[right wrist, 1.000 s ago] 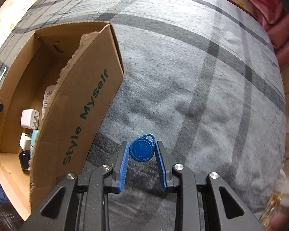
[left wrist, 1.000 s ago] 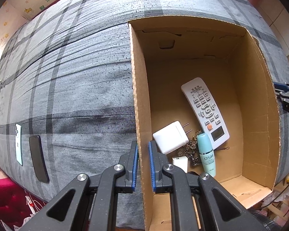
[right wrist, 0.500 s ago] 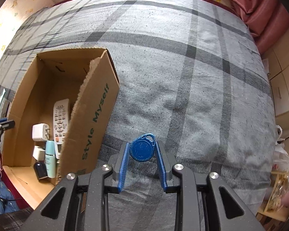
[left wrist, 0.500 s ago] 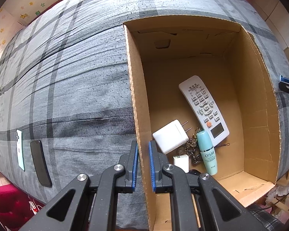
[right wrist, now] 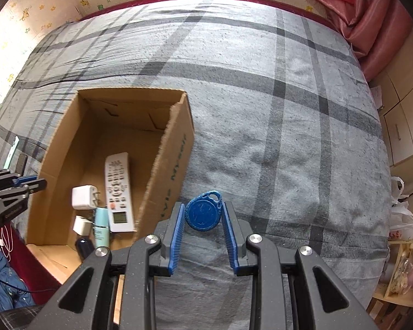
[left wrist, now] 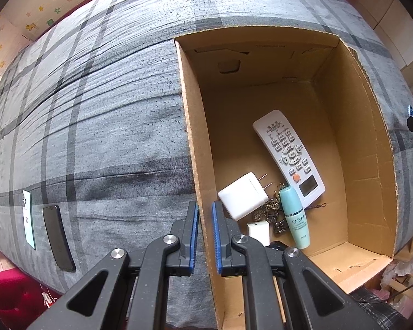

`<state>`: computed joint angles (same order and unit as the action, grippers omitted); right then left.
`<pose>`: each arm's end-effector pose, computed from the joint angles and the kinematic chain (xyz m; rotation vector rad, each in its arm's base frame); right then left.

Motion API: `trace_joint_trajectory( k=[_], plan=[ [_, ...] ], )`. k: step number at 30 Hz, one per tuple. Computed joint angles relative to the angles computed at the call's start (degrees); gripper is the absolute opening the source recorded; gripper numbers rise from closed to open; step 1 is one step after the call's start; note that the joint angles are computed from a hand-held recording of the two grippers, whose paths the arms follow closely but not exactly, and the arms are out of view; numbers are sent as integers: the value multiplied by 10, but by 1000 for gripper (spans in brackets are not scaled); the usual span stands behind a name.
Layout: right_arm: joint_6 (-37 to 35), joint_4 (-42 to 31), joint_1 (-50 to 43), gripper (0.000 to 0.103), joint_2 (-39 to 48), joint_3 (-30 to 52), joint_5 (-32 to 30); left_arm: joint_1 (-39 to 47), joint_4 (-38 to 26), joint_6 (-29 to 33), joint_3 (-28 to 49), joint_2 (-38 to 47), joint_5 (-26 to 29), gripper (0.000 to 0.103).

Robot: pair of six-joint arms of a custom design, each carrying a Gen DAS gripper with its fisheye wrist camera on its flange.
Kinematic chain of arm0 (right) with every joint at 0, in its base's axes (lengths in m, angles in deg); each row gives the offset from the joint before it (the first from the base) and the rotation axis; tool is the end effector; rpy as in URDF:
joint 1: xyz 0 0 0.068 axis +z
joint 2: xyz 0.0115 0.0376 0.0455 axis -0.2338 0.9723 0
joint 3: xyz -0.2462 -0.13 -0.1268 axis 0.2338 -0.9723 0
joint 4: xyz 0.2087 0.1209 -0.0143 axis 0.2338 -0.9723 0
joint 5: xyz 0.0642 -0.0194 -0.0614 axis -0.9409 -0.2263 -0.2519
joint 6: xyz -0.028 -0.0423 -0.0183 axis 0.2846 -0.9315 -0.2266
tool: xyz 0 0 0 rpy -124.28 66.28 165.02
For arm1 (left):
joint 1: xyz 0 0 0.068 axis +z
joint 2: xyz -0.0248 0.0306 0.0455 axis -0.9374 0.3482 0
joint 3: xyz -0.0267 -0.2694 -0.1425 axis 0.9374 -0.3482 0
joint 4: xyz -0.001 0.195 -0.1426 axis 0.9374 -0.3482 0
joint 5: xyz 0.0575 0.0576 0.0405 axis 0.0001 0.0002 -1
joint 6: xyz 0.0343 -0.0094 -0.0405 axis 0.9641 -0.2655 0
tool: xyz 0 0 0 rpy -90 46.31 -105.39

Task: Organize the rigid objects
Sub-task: 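Carry the blue key fob into the box with the right gripper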

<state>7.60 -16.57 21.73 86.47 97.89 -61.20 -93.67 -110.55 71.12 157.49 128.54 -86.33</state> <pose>0.1067 0.0639 0.2998 0.7015 2.7446 -0.0729 0.2893 -0.1281 0.2622 1.2981 2.6992 0.0408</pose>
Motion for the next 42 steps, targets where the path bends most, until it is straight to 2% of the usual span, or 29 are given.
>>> trace_joint_trajectory(
  k=[7, 19, 28, 42],
  plan=[
    [33, 7, 54, 29, 47, 49, 6, 5, -3, 5, 6, 1, 9, 9],
    [28, 55, 98, 29, 136, 114, 0, 13, -5, 15, 9, 6, 21, 9],
    [24, 104, 123, 29, 195, 122, -21, 19, -7, 18, 11, 8, 29, 9],
    [11, 201, 126, 29, 263, 77, -67, 27, -11, 20, 15, 11, 43, 9]
  ],
)
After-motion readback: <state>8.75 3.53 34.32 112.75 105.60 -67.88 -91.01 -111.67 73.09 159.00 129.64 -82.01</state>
